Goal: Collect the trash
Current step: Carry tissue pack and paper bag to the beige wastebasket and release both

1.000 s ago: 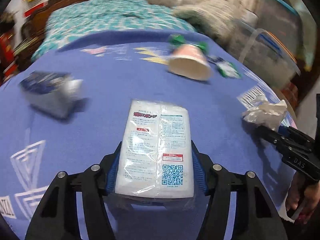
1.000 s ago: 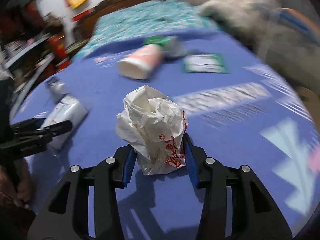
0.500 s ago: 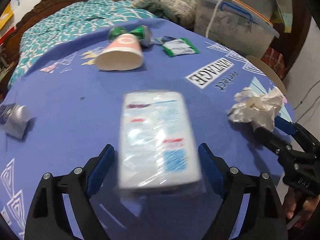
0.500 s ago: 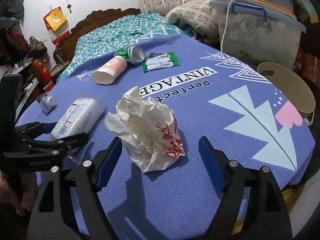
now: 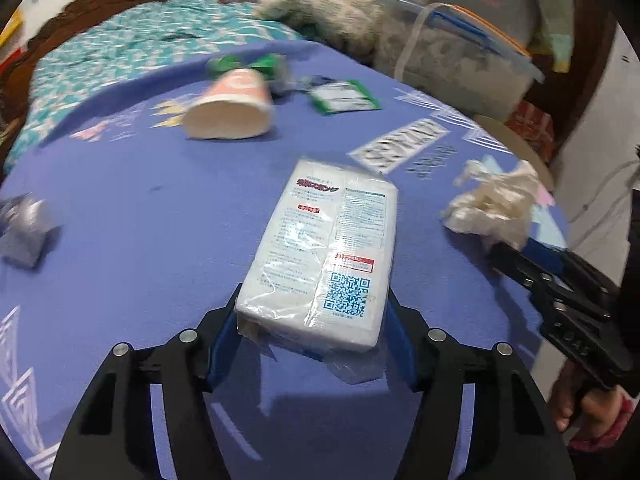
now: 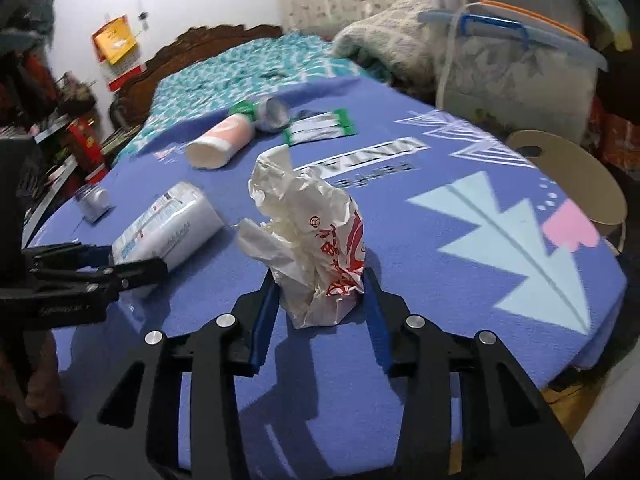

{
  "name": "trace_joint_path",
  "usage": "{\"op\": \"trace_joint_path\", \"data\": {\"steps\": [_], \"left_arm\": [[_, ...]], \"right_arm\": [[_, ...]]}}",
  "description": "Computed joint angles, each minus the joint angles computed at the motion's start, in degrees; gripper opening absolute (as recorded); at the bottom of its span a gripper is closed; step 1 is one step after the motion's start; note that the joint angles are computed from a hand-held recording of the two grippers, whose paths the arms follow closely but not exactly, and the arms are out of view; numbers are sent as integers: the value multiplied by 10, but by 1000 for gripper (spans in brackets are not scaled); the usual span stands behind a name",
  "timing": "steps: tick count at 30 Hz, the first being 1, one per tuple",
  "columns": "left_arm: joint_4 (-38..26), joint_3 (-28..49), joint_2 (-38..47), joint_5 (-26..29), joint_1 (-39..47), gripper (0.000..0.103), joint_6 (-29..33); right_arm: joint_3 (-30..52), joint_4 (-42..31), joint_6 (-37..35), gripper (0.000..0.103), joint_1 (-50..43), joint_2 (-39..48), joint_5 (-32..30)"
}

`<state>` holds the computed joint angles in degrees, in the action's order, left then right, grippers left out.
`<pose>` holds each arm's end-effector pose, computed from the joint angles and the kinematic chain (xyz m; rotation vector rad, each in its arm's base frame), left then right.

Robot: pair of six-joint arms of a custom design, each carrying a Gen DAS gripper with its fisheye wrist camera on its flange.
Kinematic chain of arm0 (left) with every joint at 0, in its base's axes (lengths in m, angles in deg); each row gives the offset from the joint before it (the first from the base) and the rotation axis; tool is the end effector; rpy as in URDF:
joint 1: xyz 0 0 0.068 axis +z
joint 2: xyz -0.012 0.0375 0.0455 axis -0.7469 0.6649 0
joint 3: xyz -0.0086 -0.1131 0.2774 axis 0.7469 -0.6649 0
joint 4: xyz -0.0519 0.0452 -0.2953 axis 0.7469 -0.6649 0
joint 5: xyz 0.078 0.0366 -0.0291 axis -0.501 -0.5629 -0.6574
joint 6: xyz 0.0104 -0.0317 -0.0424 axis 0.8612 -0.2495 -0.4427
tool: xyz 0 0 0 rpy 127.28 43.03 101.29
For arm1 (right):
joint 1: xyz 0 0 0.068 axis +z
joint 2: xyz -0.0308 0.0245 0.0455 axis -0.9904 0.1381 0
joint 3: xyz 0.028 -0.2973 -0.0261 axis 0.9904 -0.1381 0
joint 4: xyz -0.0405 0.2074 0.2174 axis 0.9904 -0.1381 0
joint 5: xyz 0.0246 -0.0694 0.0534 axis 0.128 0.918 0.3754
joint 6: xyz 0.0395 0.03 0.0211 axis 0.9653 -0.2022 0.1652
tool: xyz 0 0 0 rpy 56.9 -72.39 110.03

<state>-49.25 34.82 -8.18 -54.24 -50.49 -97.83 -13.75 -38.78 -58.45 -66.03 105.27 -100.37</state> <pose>0.1547 -0.0057 0.0688 -0.2750 2.5221 -0.1109 0.2266 0.0781 0.0437 -0.6156 2.2809 0.5133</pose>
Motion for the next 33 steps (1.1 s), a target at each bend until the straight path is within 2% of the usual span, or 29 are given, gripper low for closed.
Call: {"op": "trace_joint_path", "data": {"steps": [4,7,11,15,18,21,22,23,25,28,33], "left_arm": [[78,88,168,28,-74,59,-7],[94,191,286,76,-105,59,2],[45,367,420,96,-151,59,14],[-27,535,525,101,-181,59,17],[-63,629,583,86,-198,61,23],[-95,717,638,57,-214,66,29],[-107,746,656,39,-220,69,32],[-114,770,670,19,-225,76,33],[-139,812,693,16,-225,81,33],[-159,843,713,25,-217,81,27],[-74,719,635,48,-193,81,22]], "right_arm": [[31,-18,-10,43,-82,14,-19],[88,-52,-17,43,-163,40,-48],[202,-130,-5,43,-255,93,-92],[317,-196,-2,43,-298,160,-90],[396,-241,6,45,-317,207,-89],[464,-288,10,60,-326,246,-85],[479,-292,18,66,-327,256,-80],[487,-289,30,68,-329,262,-68],[501,-291,46,71,-338,270,-71],[469,-247,80,76,-356,252,-99],[396,-189,118,76,-359,202,-130]]}}
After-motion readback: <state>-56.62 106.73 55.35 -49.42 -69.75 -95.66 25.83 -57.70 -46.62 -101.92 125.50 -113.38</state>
